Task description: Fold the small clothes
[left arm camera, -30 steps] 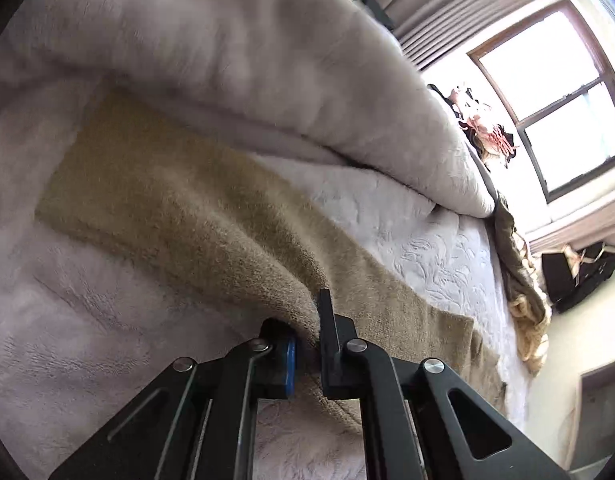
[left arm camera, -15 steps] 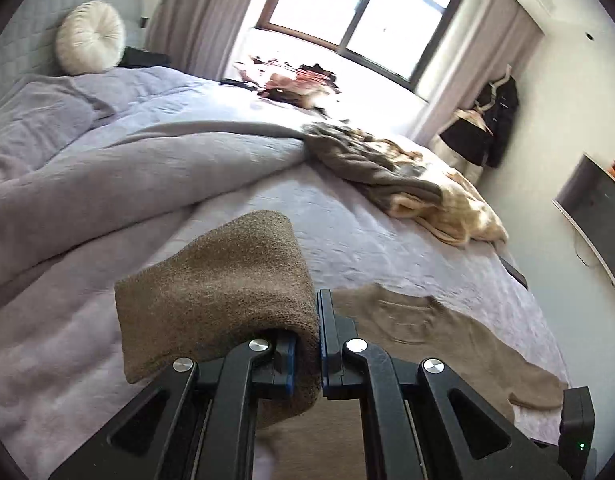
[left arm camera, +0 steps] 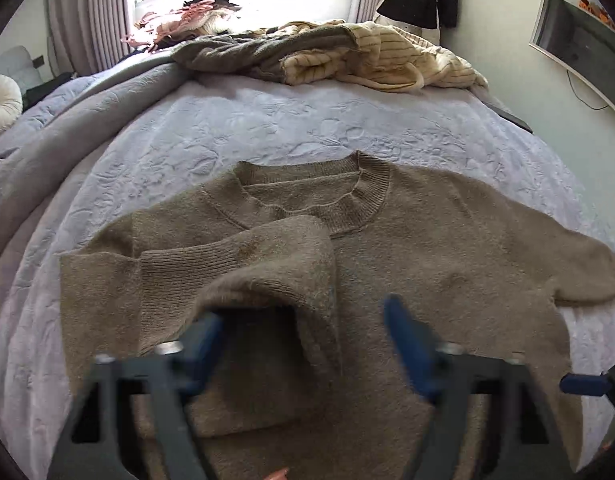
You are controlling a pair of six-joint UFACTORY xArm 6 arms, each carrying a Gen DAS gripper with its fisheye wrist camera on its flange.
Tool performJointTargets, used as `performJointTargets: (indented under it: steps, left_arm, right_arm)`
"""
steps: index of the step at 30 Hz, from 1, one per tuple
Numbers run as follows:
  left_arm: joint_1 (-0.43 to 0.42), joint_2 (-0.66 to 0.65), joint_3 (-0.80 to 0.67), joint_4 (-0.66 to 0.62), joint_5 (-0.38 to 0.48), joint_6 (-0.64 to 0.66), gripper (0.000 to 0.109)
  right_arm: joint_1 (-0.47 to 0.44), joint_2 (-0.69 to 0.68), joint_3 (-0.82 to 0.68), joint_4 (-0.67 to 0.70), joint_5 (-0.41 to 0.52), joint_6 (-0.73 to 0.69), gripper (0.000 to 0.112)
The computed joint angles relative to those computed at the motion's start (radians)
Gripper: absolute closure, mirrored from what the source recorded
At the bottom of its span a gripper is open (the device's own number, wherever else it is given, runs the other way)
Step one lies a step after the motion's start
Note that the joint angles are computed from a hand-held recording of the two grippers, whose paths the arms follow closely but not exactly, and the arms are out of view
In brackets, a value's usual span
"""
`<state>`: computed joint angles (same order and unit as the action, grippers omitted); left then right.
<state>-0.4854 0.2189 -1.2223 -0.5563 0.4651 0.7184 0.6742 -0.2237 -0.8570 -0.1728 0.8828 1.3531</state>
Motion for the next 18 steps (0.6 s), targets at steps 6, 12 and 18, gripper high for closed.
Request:
performJointTargets:
  steps: [6,12,18]
  left_arm:
    - [0.124,-0.129,0.100,0.088,-0.051,-0.024,0.009]
    - [0.288,-0.087,0.132,0.403,-0.071,-0.189,0.009]
    - [0.304,0.009,0.079,0.529,-0.083,-0.320,0.009]
  right_arm:
    - [-0.025,0.029,-0.085,-0.111,0.049,-0.040,0.011]
    - [-0.031,0.323,-0.430,-0.276,0.062,-0.319,0.011]
    - [0.019,0.744,-0.896,-0.451,0.286,-0.665,0.023]
